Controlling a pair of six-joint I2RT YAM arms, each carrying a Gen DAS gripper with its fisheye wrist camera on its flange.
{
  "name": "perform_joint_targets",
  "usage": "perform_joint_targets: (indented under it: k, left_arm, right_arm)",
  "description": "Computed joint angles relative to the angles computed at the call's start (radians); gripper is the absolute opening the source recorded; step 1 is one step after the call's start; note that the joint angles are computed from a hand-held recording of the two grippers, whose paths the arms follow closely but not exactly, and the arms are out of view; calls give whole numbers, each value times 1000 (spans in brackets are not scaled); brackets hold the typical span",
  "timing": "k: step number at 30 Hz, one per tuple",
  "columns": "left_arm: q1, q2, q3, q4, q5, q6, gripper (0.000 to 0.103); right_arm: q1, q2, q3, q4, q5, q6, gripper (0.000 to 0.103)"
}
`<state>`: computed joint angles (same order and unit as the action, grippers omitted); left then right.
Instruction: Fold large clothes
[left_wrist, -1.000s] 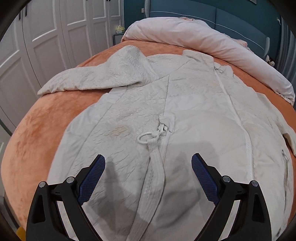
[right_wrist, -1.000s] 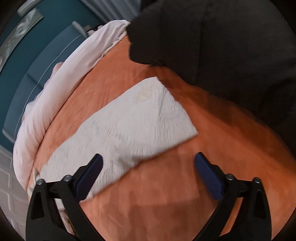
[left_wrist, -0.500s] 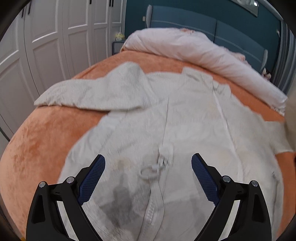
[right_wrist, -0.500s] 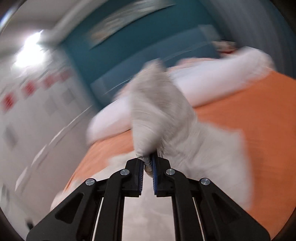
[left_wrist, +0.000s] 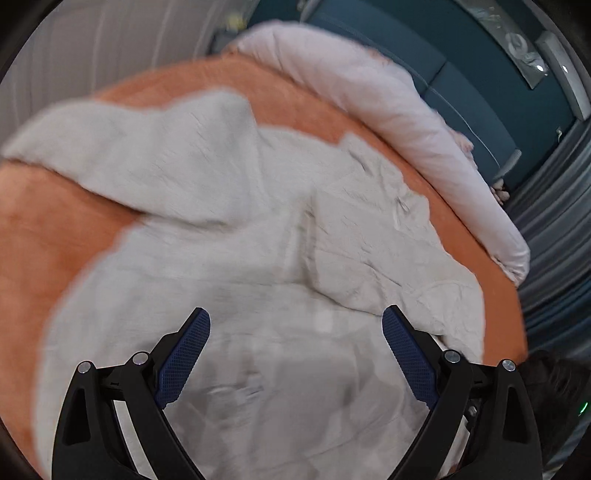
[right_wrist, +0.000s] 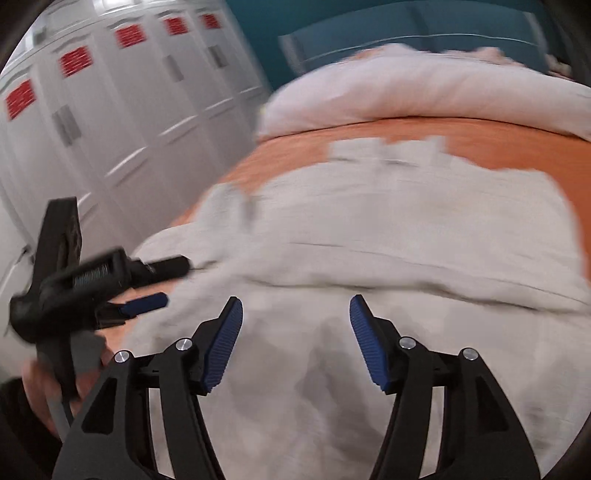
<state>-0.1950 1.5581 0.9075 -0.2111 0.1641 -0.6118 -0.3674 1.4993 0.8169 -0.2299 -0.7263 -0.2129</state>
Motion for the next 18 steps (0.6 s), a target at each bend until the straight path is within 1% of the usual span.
perform_joint_targets:
  k: [1, 3, 4, 5, 7, 8, 10, 11, 14, 15, 16, 17, 18]
  left_arm:
    - [-6, 47, 32, 0, 15, -12, 92]
    - [-23, 137, 92, 21, 33, -37, 92]
    - [-31, 175, 122, 23, 20, -42, 87]
    - [-46, 222, 166, 17, -11, -43, 76]
    - [-65, 289, 239, -12, -77, -26, 65]
    - [-73, 310, 262, -19, -104, -16, 65]
    - [-102, 361, 328, -51, -219, 16, 65]
    - [-109, 381, 349, -65, -253, 30, 66]
    - [-124, 441, 389, -78, -333, 72, 69]
    - [-124, 449, 381, -64, -349, 86, 70]
    - [-132, 460, 373, -43, -376, 104, 72]
    - [-138, 465, 361, -21, -394, 115, 75]
    - [-146, 473, 345, 14, -418, 124, 75]
  right_arm:
    - [-74, 19, 22, -20, 3, -15, 58]
    - [-170, 96, 99, -44, 7, -13, 53]
    - [-208, 130, 138, -55, 12, -1, 43]
    - [-247, 174, 193, -61, 20, 28, 32]
    - [-274, 234, 264, -59, 35, 53, 23]
    - [-268, 271, 299, -38, 49, 75, 20]
    - [-241, 314, 336, -6, 81, 104, 18]
    - [-237, 342, 353, -2, 97, 96, 18]
    - [-193, 440, 412, 16, 208, 97, 16]
    - [-185, 476, 425, 11, 246, 91, 15]
    - [-192, 504, 415, 22, 260, 88, 8]
    - [-203, 545, 418, 34, 246, 99, 4]
    - [-213, 561, 416, 51, 223, 120, 3]
